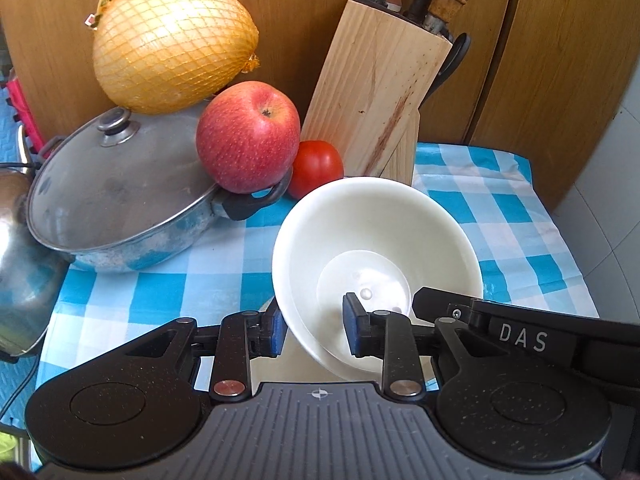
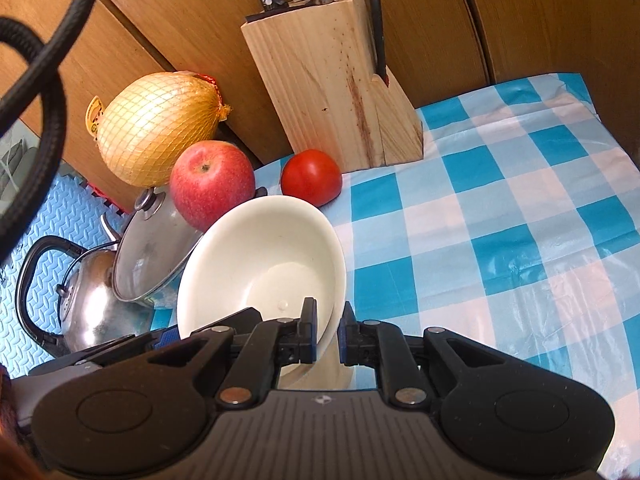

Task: Organize plates and bowls

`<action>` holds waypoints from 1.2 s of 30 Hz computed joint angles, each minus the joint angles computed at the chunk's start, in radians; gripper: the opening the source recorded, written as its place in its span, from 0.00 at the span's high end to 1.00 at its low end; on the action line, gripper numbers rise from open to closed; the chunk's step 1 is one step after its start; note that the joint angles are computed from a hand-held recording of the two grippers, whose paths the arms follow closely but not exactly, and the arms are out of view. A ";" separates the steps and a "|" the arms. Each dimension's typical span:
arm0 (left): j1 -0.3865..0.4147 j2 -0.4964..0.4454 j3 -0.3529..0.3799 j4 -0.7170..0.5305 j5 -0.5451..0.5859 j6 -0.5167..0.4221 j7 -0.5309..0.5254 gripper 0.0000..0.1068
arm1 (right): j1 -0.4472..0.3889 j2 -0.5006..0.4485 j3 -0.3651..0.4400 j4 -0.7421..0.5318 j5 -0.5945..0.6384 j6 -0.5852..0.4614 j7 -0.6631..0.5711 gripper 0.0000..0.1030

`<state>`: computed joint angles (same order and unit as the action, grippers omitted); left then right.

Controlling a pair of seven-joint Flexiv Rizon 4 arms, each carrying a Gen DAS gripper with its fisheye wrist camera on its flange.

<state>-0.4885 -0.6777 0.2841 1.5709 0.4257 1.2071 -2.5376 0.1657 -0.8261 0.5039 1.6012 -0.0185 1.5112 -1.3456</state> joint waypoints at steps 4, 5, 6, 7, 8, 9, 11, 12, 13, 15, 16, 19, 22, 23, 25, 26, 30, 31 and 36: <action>-0.004 0.015 -0.002 0.031 0.003 0.006 -0.010 0.67 | 0.005 0.012 -0.003 0.024 0.001 0.002 0.000 0.88; -0.008 0.018 0.001 0.038 0.008 0.010 -0.015 0.67 | 0.002 0.014 0.000 0.029 0.002 0.002 -0.002 0.88; -0.011 0.020 0.004 0.043 0.011 0.013 -0.021 0.67 | 0.006 0.020 -0.004 0.037 0.002 0.004 -0.001 0.88; -0.012 0.025 0.002 0.051 0.011 0.015 -0.023 0.67 | 0.010 0.024 -0.009 0.043 0.001 0.006 0.001 0.88; -0.011 0.028 0.001 0.057 0.012 0.017 -0.024 0.67 | 0.011 0.028 -0.009 0.049 0.002 0.009 0.002 0.88; -0.014 0.030 0.004 0.061 0.015 0.020 -0.029 0.67 | 0.010 0.030 -0.007 0.054 0.001 0.010 0.002 0.88; -0.018 0.037 0.005 0.071 0.018 0.019 -0.036 0.67 | 0.013 0.036 -0.010 0.064 -0.001 0.014 0.006 0.88; -0.019 0.040 0.005 0.076 0.021 0.021 -0.038 0.67 | 0.011 0.038 -0.006 0.068 -0.001 0.014 0.005 0.88; -0.024 0.043 0.010 0.081 0.027 0.024 -0.046 0.67 | 0.009 0.040 -0.004 0.071 -0.002 0.013 0.006 0.88; -0.025 0.050 0.009 0.089 0.031 0.023 -0.052 0.67 | 0.014 0.048 -0.008 0.083 -0.003 0.021 0.009 0.88; -0.029 0.054 0.013 0.095 0.038 0.027 -0.060 0.67 | 0.013 0.050 -0.005 0.089 -0.003 0.026 0.010 0.87; -0.034 0.065 0.015 0.106 0.049 0.029 -0.075 0.67 | 0.013 0.058 -0.005 0.104 -0.007 0.040 0.016 0.87; -0.044 0.075 0.022 0.112 0.068 0.035 -0.098 0.66 | 0.014 0.067 -0.006 0.121 -0.014 0.061 0.024 0.87; -0.049 0.078 0.028 0.113 0.077 0.038 -0.109 0.66 | 0.013 0.070 -0.006 0.126 -0.017 0.071 0.028 0.87; -0.058 0.087 0.036 0.114 0.096 0.042 -0.129 0.66 | 0.013 0.078 -0.007 0.138 -0.027 0.093 0.036 0.87; -0.065 0.092 0.043 0.114 0.108 0.045 -0.142 0.66 | 0.011 0.082 -0.005 0.144 -0.033 0.104 0.040 0.87; -0.080 0.112 0.054 0.116 0.157 0.046 -0.181 0.65 | 0.004 0.098 -0.001 0.170 -0.064 0.133 0.060 0.87; -0.081 0.116 0.054 0.116 0.168 0.045 -0.189 0.65 | 0.004 0.101 -0.001 0.176 -0.071 0.139 0.068 0.87; -0.072 0.139 0.037 0.132 0.207 0.045 -0.217 0.65 | 0.007 0.116 -0.010 0.211 -0.109 0.171 0.104 0.87</action>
